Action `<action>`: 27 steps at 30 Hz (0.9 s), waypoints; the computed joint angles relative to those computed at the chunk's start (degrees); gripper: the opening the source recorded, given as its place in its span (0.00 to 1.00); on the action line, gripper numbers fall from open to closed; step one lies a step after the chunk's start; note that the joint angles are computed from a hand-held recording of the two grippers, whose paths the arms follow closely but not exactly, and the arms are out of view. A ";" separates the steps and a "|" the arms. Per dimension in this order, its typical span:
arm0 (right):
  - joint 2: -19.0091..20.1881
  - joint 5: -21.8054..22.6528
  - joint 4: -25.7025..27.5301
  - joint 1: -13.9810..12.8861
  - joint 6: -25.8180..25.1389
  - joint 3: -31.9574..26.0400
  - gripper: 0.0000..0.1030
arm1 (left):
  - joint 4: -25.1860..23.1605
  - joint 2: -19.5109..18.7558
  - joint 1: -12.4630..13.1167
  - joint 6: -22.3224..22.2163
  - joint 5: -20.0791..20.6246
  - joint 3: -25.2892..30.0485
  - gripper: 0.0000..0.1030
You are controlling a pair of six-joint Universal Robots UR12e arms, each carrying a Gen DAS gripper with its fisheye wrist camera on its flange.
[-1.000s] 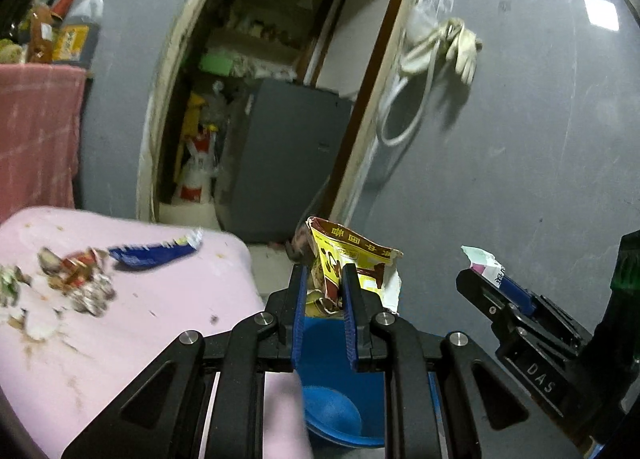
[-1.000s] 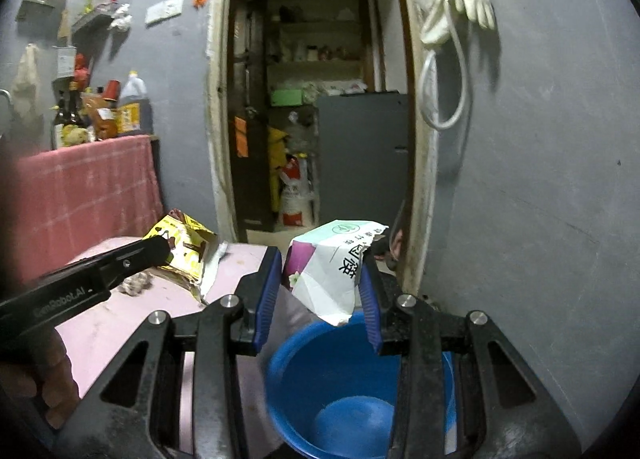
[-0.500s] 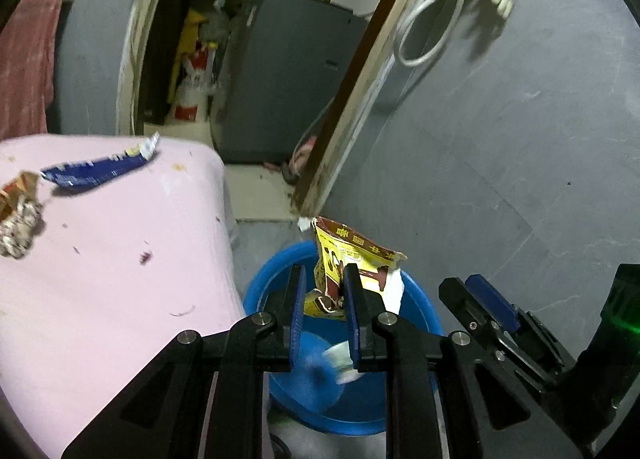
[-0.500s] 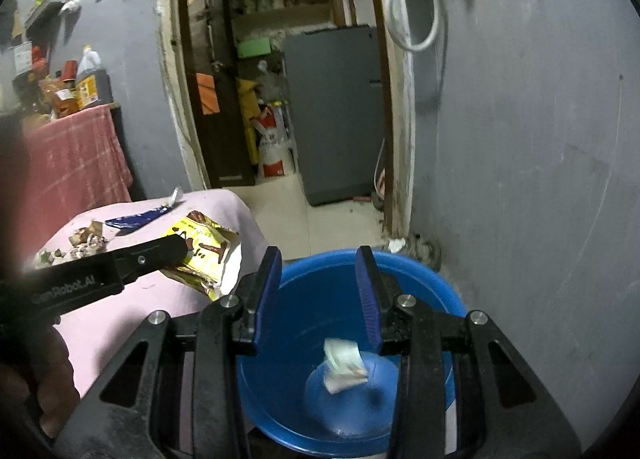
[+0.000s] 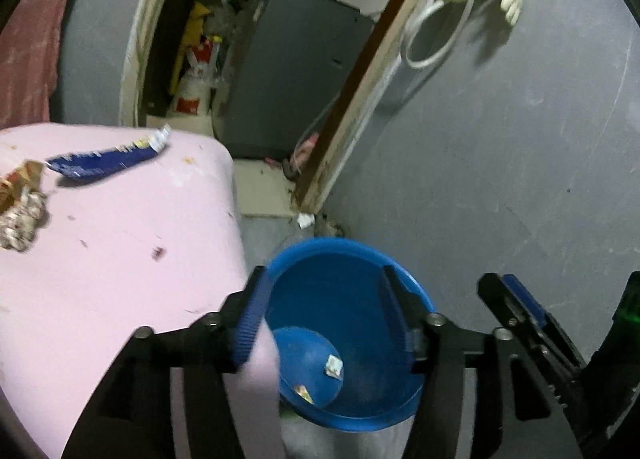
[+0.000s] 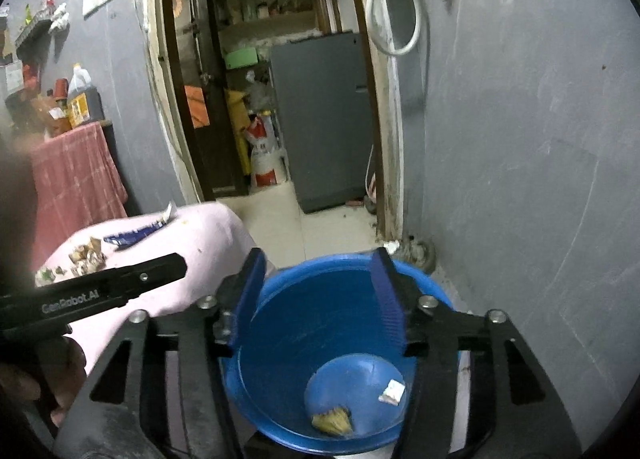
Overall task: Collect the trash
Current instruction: 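Move both open tools back over the trash on the table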
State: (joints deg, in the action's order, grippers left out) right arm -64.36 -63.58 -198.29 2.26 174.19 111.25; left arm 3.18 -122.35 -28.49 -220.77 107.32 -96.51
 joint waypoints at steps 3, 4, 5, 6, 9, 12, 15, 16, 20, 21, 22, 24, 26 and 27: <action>-0.75 0.94 -4.16 0.12 1.29 0.83 0.78 | 1.72 1.37 -0.48 1.03 3.90 -1.55 0.62; -0.92 1.20 -5.19 0.15 1.66 1.02 0.84 | 2.52 1.93 -0.67 1.58 5.44 -2.22 0.68; -1.11 1.67 -6.26 0.19 2.10 1.20 0.87 | 3.69 2.42 -0.89 2.14 7.26 -2.93 0.71; -1.26 2.19 -7.32 0.26 2.54 1.36 0.89 | 4.73 2.75 -1.07 2.62 8.61 -3.47 0.76; -1.76 3.76 -10.73 0.60 4.01 1.95 1.00 | 8.20 3.78 -2.01 4.46 14.40 -5.33 0.88; -2.19 4.42 -13.92 1.33 5.43 2.45 1.00 | 10.91 4.95 -2.83 6.27 19.44 -7.31 0.93; -2.57 5.15 -16.40 2.26 7.02 2.86 1.00 | 12.82 5.90 -3.54 8.25 23.87 -9.06 0.94; -2.64 5.26 -16.81 2.52 7.28 2.93 1.00 | 13.56 6.19 -3.85 8.86 25.62 -9.75 0.95; -2.99 4.85 -19.52 4.54 8.05 3.50 1.00 | 16.34 7.65 -4.67 10.50 30.60 -12.26 0.97; -2.95 4.58 -20.67 5.16 8.27 3.63 1.00 | 16.94 8.05 -4.89 10.81 31.86 -12.96 0.98; -2.88 4.23 -21.59 5.67 8.41 3.65 1.00 | 17.50 8.44 -5.08 11.09 33.18 -13.68 0.98; -2.80 3.78 -23.21 6.70 8.52 3.75 1.00 | 18.28 9.20 -5.33 11.49 35.03 -14.93 0.98; -2.82 3.59 -24.06 7.98 8.36 3.81 1.00 | 19.39 9.98 -5.65 11.90 37.29 -16.41 0.98; -2.79 3.12 -24.72 8.71 8.36 3.85 1.00 | 19.92 10.25 -5.88 12.21 38.52 -16.99 0.98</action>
